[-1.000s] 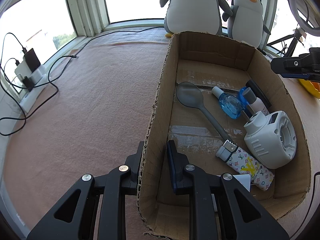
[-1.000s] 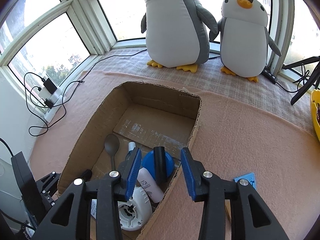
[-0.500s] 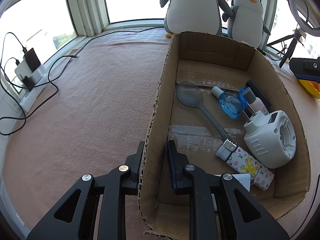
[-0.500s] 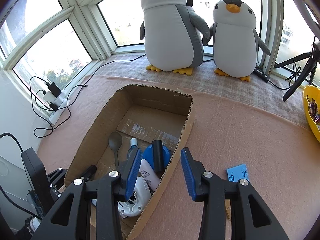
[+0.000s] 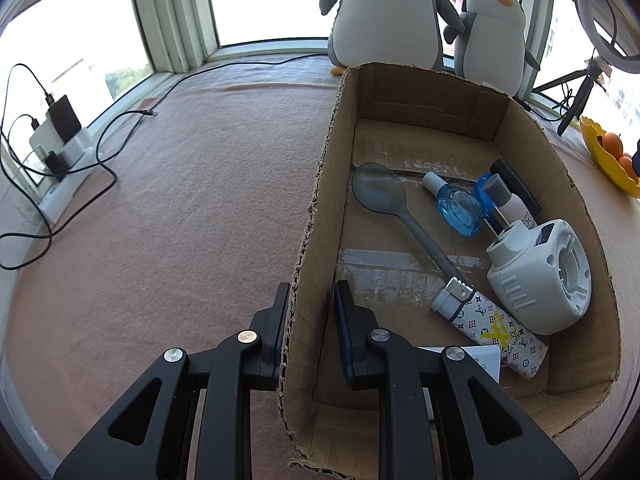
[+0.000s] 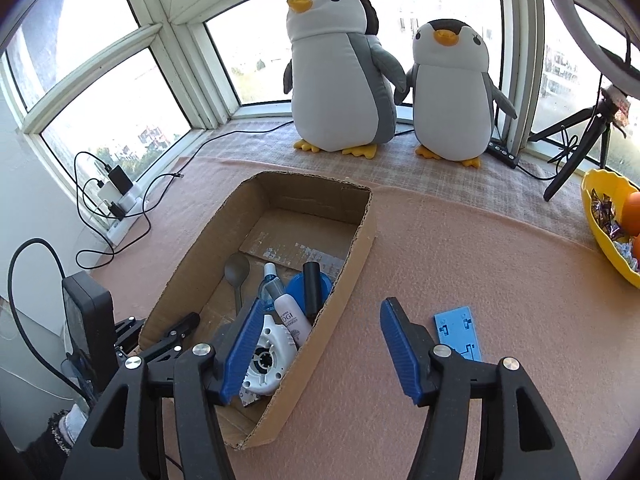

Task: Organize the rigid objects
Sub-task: 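Move the open right tool back to the wooden clothespin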

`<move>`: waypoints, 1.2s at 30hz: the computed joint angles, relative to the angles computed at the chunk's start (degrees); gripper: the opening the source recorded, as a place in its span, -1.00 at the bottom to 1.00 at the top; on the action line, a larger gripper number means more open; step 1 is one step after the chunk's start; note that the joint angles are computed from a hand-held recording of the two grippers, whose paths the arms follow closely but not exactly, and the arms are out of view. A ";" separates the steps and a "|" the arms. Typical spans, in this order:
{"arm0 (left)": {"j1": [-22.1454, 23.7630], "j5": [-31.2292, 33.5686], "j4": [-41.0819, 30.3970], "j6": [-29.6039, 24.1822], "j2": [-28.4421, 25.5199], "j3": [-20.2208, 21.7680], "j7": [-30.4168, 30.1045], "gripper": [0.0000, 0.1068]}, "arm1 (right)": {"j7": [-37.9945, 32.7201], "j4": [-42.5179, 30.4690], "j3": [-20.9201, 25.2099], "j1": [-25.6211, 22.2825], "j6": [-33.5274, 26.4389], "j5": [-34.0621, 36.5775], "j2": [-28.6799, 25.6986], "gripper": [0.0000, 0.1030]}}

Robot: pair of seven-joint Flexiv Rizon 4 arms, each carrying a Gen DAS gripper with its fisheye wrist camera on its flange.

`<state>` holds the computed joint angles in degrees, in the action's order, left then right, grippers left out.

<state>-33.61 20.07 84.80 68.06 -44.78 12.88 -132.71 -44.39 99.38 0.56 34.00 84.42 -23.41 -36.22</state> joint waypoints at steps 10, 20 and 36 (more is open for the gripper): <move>-0.01 0.12 -0.28 -0.31 -0.09 -0.08 0.04 -0.66 | 2.64 12.04 -5.93 1.69 5.83 0.16 6.06 0.14; -0.09 0.44 -1.07 -1.59 -0.23 -0.25 0.21 -0.66 | -5.95 11.87 4.91 -7.81 0.23 2.38 4.44 0.09; -0.34 1.68 -1.54 -3.01 -0.04 -0.42 -1.65 -0.66 | -18.73 -1.29 10.86 -10.94 -13.36 8.50 -4.61 -0.51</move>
<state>-33.95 21.75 83.26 65.05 -44.83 12.45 -134.35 -63.12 98.10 11.42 23.06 71.06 -14.91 -40.83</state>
